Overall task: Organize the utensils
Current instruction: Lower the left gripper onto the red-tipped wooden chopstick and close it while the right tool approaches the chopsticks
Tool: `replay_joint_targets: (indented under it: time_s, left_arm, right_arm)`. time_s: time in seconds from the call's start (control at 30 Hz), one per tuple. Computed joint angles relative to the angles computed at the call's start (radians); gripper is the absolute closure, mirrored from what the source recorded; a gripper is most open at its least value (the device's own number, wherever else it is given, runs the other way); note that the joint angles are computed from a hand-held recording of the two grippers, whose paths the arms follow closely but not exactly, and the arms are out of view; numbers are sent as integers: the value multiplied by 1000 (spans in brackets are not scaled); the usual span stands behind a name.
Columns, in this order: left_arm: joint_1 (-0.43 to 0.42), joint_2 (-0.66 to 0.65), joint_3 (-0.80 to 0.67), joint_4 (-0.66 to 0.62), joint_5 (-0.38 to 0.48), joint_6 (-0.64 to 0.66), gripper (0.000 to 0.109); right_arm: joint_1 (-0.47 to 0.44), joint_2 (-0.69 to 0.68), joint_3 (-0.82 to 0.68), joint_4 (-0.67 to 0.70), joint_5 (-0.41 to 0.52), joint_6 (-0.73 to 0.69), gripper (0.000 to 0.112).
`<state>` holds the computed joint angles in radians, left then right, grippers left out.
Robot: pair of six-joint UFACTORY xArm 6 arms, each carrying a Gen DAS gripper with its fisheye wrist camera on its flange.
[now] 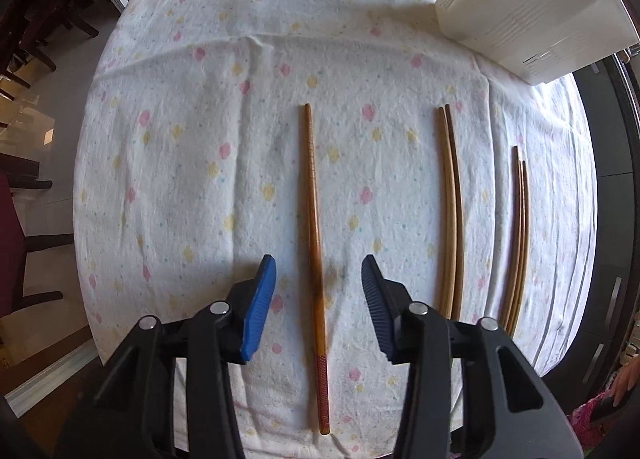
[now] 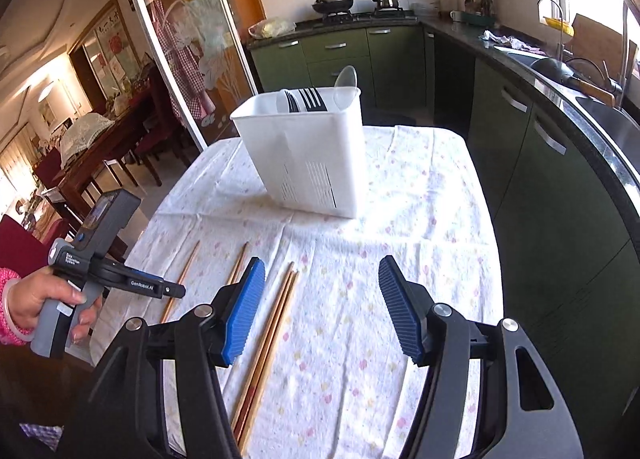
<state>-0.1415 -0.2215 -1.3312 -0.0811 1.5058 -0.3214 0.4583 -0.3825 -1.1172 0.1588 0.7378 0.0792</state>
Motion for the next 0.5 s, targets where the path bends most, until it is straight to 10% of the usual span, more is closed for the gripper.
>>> replay_joint_targets:
  time_s: [0.5]
  left_arm:
    - [-59,90,-89,101,54,-8,102]
  right_arm:
    - [15,122,-147,-37,242,-5,53]
